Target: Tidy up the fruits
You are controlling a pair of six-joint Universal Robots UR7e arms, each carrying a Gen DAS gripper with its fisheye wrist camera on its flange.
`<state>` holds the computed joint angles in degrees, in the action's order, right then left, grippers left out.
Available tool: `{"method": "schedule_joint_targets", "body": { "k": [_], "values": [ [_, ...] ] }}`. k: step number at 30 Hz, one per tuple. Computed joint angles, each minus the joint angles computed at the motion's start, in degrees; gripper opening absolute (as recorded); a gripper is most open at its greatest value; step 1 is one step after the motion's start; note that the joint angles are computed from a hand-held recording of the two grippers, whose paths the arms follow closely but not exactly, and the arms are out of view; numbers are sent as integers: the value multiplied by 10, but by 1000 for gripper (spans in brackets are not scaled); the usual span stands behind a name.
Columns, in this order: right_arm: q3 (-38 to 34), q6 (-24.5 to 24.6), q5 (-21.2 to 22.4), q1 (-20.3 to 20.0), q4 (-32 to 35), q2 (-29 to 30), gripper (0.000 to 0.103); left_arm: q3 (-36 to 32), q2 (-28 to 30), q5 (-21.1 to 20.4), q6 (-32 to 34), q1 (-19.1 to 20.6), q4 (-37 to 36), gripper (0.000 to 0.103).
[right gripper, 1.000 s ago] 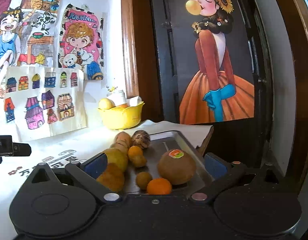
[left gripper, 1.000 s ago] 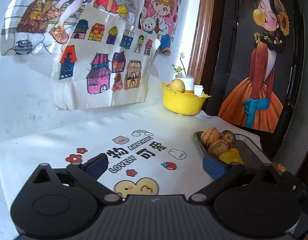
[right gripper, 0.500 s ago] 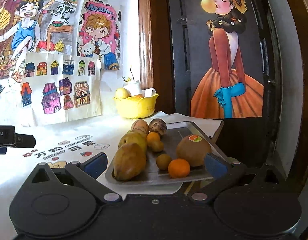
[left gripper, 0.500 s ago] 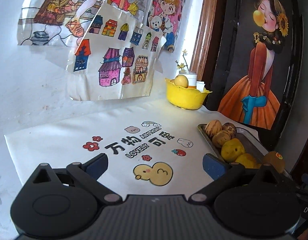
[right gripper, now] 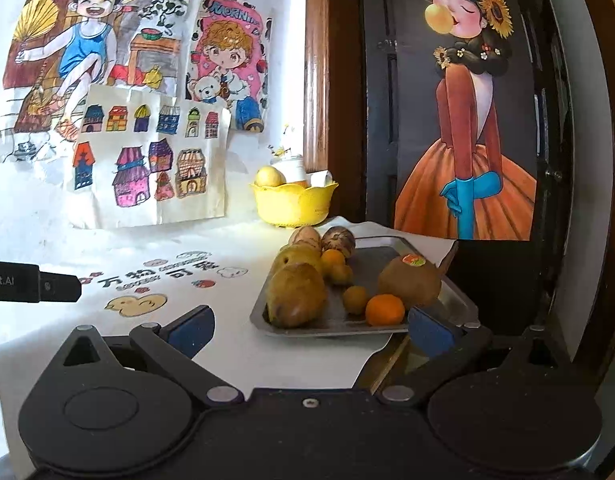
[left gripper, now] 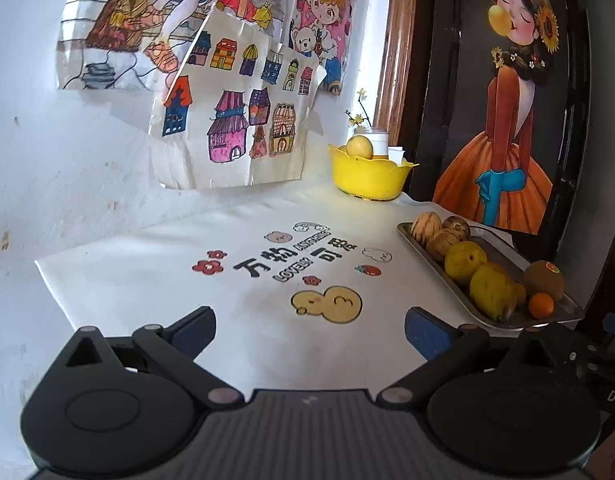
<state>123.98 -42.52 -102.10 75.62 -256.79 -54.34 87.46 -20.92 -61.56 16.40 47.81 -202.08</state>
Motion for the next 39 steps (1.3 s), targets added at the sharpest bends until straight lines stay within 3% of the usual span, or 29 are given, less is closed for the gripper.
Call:
{"method": "schedule_joint_targets", "body": {
  "k": [15, 39],
  "values": [
    [15, -18, 3, 5, -13, 12, 103, 49, -23, 9, 6, 2, -3, 103],
    [15, -34, -3, 10, 7, 13, 103, 58, -26, 10, 14, 4, -2, 103]
  ]
}}
